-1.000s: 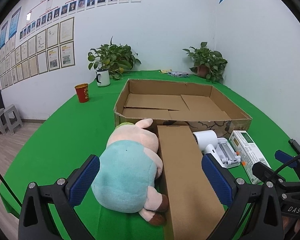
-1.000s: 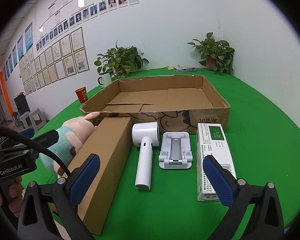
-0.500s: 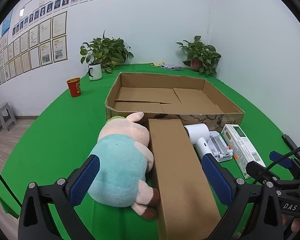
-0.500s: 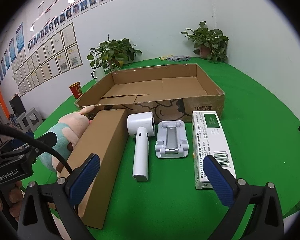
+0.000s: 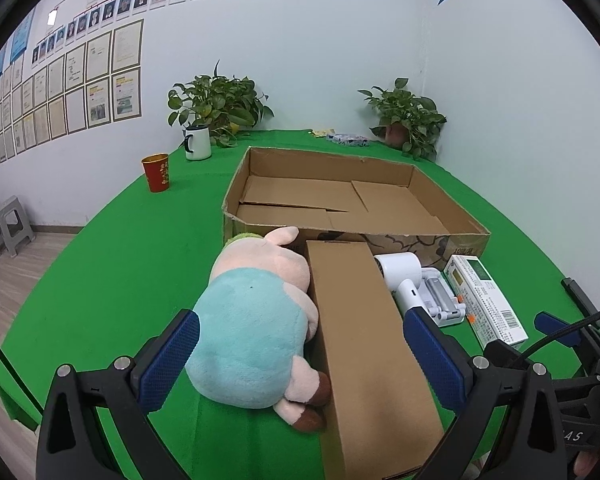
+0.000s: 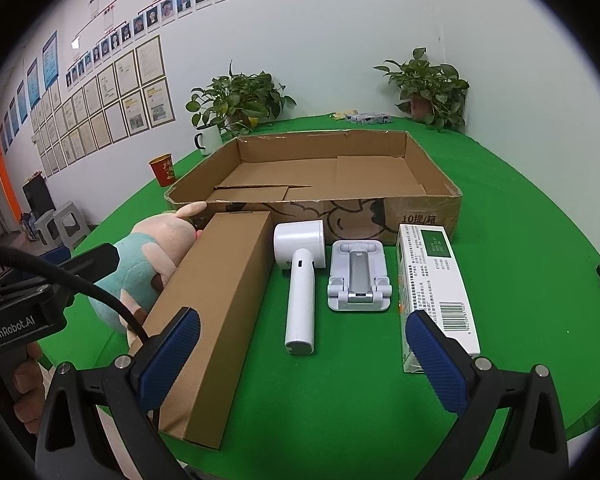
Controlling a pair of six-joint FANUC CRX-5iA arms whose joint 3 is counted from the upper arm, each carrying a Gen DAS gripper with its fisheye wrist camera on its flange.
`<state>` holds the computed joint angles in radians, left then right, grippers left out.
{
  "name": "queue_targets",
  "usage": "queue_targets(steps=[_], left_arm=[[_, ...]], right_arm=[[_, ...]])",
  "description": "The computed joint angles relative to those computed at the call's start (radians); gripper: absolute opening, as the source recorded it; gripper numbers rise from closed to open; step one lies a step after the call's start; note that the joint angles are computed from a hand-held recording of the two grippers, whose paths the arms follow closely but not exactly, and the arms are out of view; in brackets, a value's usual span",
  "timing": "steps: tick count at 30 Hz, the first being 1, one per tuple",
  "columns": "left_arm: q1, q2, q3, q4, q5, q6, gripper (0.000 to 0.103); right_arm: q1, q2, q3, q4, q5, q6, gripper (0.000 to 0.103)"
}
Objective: Organize objects
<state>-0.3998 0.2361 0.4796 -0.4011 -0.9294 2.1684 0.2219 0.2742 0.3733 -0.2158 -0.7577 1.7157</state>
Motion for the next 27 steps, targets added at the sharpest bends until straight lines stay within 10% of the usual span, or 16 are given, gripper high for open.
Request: queue_targets(steps=[16, 27], left_arm=[[0.03, 0.007, -0.019, 0.024, -0.019, -0.001, 0.103], [0.12, 0.004, -0.075, 0.194, 0.026, -0.077, 0.101]], right_arm=[[-0.013, 0.043, 0.048, -0.049, -0.044, 0.038, 0.102], [-0.084, 0.079, 0.162, -0.301, -0.152, 0.247, 0.102]])
